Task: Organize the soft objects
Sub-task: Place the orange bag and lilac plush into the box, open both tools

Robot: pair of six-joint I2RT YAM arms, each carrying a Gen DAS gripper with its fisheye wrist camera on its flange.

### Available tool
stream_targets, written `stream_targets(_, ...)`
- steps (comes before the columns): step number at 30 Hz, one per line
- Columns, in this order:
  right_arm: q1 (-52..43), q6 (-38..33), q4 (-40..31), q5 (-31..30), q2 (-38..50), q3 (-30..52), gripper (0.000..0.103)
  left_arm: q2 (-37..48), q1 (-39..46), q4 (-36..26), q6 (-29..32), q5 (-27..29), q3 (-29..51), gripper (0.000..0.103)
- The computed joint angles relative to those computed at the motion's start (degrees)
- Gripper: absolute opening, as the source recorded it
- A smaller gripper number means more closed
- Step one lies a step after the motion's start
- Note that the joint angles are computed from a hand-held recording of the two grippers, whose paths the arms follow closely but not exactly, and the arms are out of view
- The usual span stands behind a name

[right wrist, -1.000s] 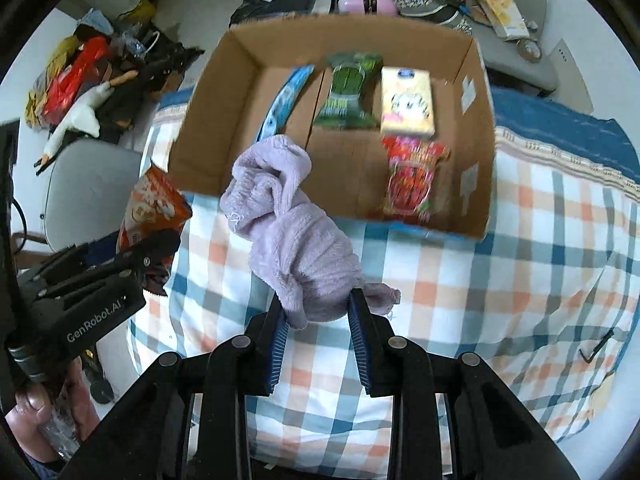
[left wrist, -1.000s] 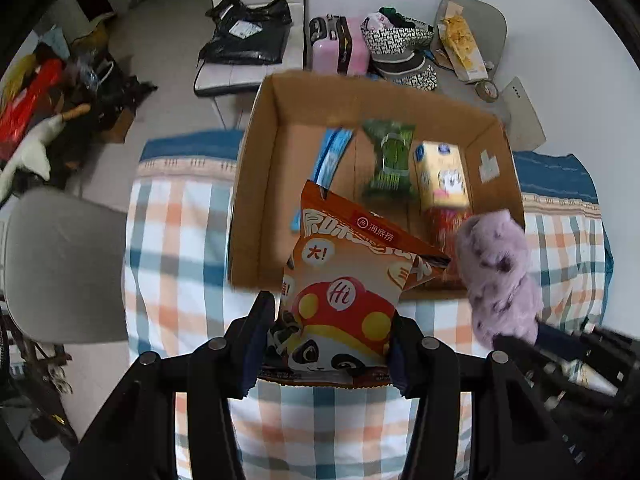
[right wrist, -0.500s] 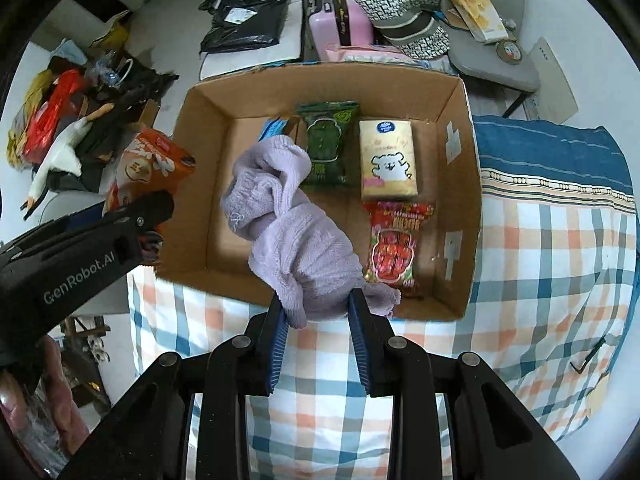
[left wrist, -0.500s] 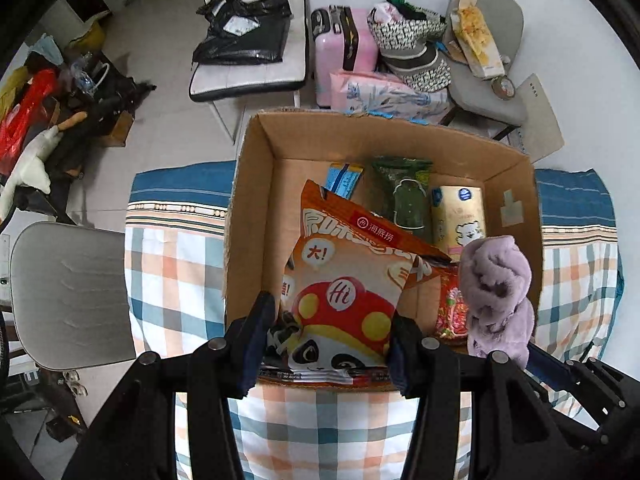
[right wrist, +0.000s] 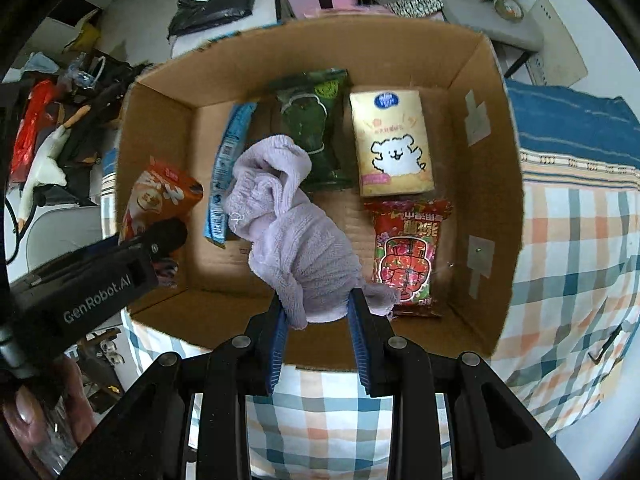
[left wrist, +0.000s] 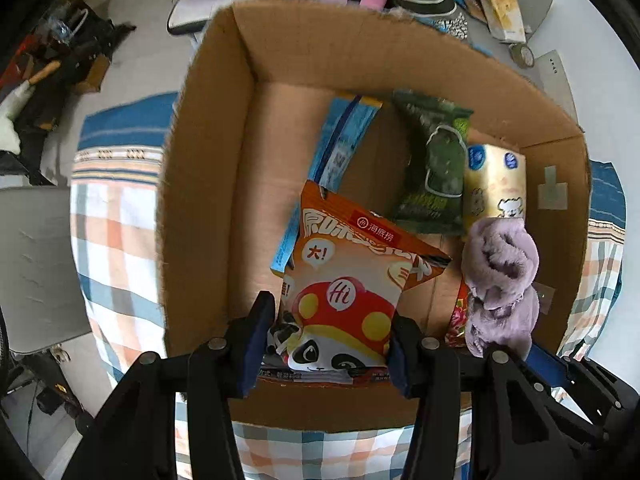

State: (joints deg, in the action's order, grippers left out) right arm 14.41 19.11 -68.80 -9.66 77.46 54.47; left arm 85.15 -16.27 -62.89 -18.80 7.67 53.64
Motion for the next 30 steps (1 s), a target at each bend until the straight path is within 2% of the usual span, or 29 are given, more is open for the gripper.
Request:
stream_targets(4, 0.0, 0.4, 1.9, -0.3, 1.8, -1.6, 0.031, 0.7, -0.1, 1.0, 0.6, 1.5, -0.8, 0.049)
stream_targets(7, 0.4, 0.5, 2.8, -0.5, 2.6, -2.1, 0.032, 2.8, -0.3, -0.4, 0.9, 2.7, 0.5, 0.049)
stream_targets(11, -0.1, 0.8, 3.1, -1.4, 4.2, -2.1, 0.036, 2.9, -0.8, -1.6, 0.6, 2.8, 1.1, 0.049)
stream_targets(15, -0.1, 0.7, 2.3, -0.9, 3.7, -1.6, 0.053, 1.2, -1.8, -2.7, -0.1, 1.4, 2.1, 0.052)
stream_targets(20, 0.0, 1.0, 0.7, 1.4, 2.5, -0.7, 0.06, -1.4, -2.6, -4.0, -0.4, -0.3, 3.2, 0.056)
stream_targets(24, -0.6, -0.1, -0.8, 2.6, 1.7, -0.4, 0.072, -4.0, -2.2, -4.5, -0.4, -1.8, 2.9, 0.06)
stream_targets(25, -0.6, -0.1, -0.9, 3.0, 1.3, -0.6, 0.076, -4.7, -2.3, -4.5, -0.5, -2.0, 2.7, 0.063)
stream_targets(27, -1.1, -0.6, -1.3, 3.6, 0.7, -0.9, 0.076, -6.3, -2.2, -4.7, -0.5, -2.8, 2.5, 0.071)
stream_targets(29, -1.8, -1.5, -2.0, 4.3, -0.3, -0.9, 0.077, -7.9, -1.6, -5.5, -0.3, -3.7, 2.7, 0.087)
stream_targets(30, -1.9, -1.9, -2.3, 4.6, -0.7, -1.0, 0.083, -8.7, -1.3, -5.7, -0.3, -3.8, 2.6, 0.09)
